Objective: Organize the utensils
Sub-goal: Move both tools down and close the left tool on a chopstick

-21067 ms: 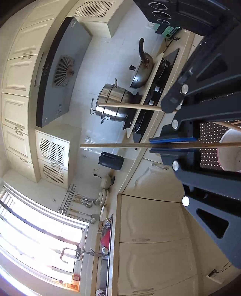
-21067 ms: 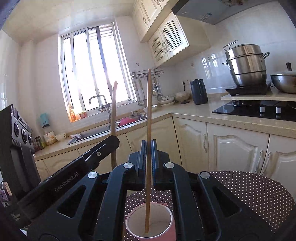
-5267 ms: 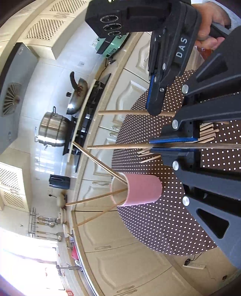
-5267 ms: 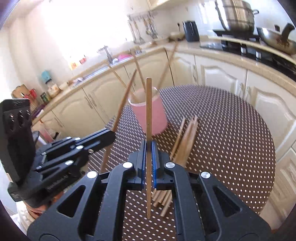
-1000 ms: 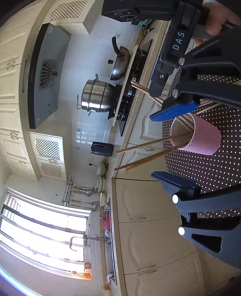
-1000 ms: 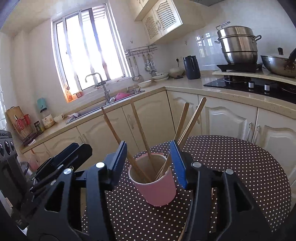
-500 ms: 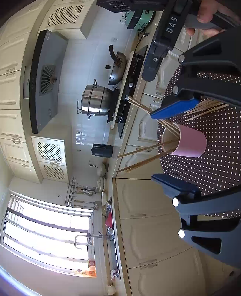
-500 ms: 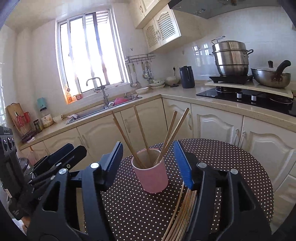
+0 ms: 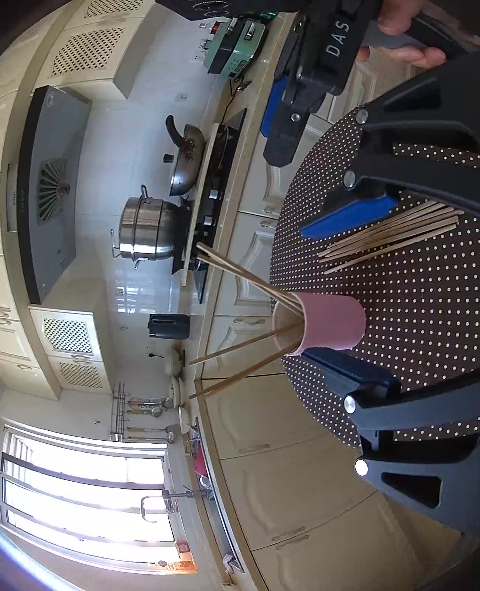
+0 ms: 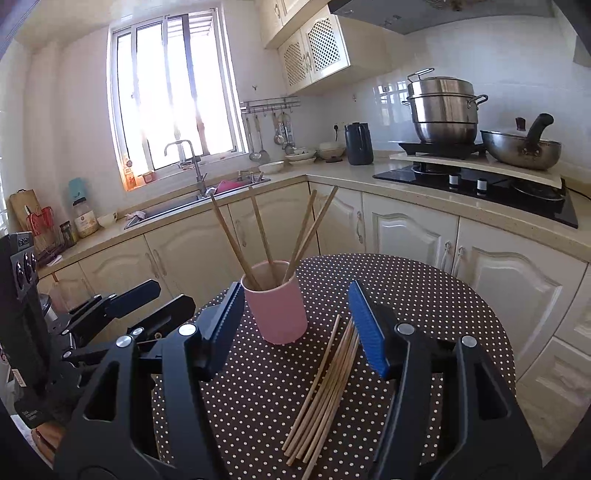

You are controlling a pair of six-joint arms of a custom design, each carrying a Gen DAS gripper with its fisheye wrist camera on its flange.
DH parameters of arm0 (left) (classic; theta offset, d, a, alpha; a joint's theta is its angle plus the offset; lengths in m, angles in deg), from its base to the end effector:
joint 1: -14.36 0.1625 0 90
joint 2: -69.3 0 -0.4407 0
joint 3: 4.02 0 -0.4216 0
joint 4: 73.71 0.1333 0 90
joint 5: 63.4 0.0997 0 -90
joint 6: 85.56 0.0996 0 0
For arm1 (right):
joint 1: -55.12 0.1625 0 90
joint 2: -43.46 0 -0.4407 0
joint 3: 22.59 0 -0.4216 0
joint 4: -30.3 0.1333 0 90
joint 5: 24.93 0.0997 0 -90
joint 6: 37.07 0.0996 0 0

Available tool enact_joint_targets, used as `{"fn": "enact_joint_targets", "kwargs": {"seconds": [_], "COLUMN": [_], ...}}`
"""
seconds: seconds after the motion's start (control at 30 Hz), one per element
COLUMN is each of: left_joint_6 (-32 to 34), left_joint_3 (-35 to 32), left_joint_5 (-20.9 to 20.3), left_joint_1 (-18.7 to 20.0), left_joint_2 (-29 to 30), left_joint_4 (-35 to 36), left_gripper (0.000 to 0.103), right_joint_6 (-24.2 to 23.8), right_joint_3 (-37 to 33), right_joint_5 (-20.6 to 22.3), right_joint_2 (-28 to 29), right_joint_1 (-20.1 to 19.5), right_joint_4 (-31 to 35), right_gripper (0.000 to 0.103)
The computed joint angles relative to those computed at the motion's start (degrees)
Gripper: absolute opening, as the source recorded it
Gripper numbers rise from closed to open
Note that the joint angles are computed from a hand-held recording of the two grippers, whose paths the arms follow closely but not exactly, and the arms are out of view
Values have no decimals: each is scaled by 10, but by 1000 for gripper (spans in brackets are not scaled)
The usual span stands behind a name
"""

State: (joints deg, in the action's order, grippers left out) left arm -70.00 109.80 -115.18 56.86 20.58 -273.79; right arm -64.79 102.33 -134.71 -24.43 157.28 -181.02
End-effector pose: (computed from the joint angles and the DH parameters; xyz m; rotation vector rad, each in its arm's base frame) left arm -0.3063 -0.5451 0.1264 0.9824 2.2738 -1.2096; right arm 0.2075 -0.4903 0.2663 0.5506 -2.2608 1.3855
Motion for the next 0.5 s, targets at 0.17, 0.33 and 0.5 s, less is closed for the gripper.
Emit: {"fn": "enact_joint_targets", "kwargs": {"seconds": [0.17,0.33,0.5], "left_joint_6": [-46,-78,-108], "left_joint_3": [-16,-36,-61], "left_joint_5": [4,-8,-27], "left_joint_1": [6,16,27], "left_joint_2": [12,33,53], "left_joint_4": [103,177,247], "left_gripper": [61,61,61], "right_joint_6": [11,25,35], "right_joint_3": [19,30,36], "right_joint_5": [-4,-3,3], "right_joint_2": [-17,-33,-44], "right_joint_1": [-24,-55,-83], "right_joint_4": [16,39,62], "right_gripper": [59,59,59]}}
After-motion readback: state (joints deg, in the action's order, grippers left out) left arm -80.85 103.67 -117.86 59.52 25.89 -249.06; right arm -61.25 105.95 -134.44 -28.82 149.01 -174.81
